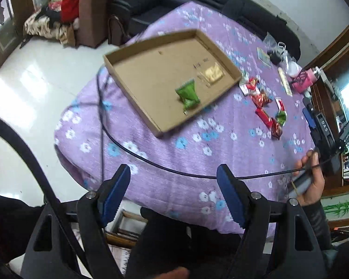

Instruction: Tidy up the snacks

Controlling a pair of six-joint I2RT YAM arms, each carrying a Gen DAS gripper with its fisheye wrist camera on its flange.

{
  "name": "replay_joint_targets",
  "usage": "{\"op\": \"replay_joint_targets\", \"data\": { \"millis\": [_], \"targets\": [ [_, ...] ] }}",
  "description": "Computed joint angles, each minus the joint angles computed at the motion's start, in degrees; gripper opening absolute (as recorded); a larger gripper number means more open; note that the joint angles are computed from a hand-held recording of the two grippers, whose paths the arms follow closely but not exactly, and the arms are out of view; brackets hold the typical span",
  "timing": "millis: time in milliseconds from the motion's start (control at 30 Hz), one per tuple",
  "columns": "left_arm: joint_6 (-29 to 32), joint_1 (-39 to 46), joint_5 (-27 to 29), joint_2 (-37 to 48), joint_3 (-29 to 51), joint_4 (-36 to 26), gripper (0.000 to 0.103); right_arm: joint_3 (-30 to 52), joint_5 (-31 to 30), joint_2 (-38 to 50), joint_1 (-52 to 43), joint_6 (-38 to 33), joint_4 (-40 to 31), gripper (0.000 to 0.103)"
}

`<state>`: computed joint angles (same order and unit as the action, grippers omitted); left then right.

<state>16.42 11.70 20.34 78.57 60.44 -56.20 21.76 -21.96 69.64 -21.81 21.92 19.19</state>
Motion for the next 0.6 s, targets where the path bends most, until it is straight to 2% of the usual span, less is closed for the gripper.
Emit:
{"op": "replay_joint_targets", "data": {
  "millis": [67, 133, 200, 333, 433, 533, 600],
  "targets": [
    [4.1, 5.2, 2.1, -0.2, 1.9, -1.8, 0.077, -1.7, 1.6, 1.8, 2.2, 3.9, 9.2, 0.052],
    [12.3, 13.2, 5.0, 3.5, 9.4, -10.0, 0.077, -1.9, 1.7, 6.9, 5.8, 10.5, 20.5, 0.052],
    [18.4, 20.0, 5.3, 3.5, 14.9, -14.2, 0.077, -0.8, 0.7, 13.1, 11.0, 18.0, 31.6, 0.052],
    [31.1, 34.5, 5.0, -0.1, 24.0, -16.4, 0.077, 0.2, -1.4, 20.2, 22.0, 29.0, 49.7, 0.062],
    [40.1, 49.1, 11.1, -0.9, 33.3, -18.8, 0.077, -0.7, -0.8, 23.8, 31.5, 33.9, 62.5, 0.072],
    [48.7, 61.5, 20.0, 1.3, 42.7, -25.3, 0.079, -2.2, 2.4, 24.0, 41.7, 31.7, 66.3, 0.074],
    [58.8, 70.0, 26.4, 2.8, 49.3, -32.0, 0.079, -3.8, 3.4, 22.5, 45.9, 30.3, 66.1, 0.074]
  ]
}}
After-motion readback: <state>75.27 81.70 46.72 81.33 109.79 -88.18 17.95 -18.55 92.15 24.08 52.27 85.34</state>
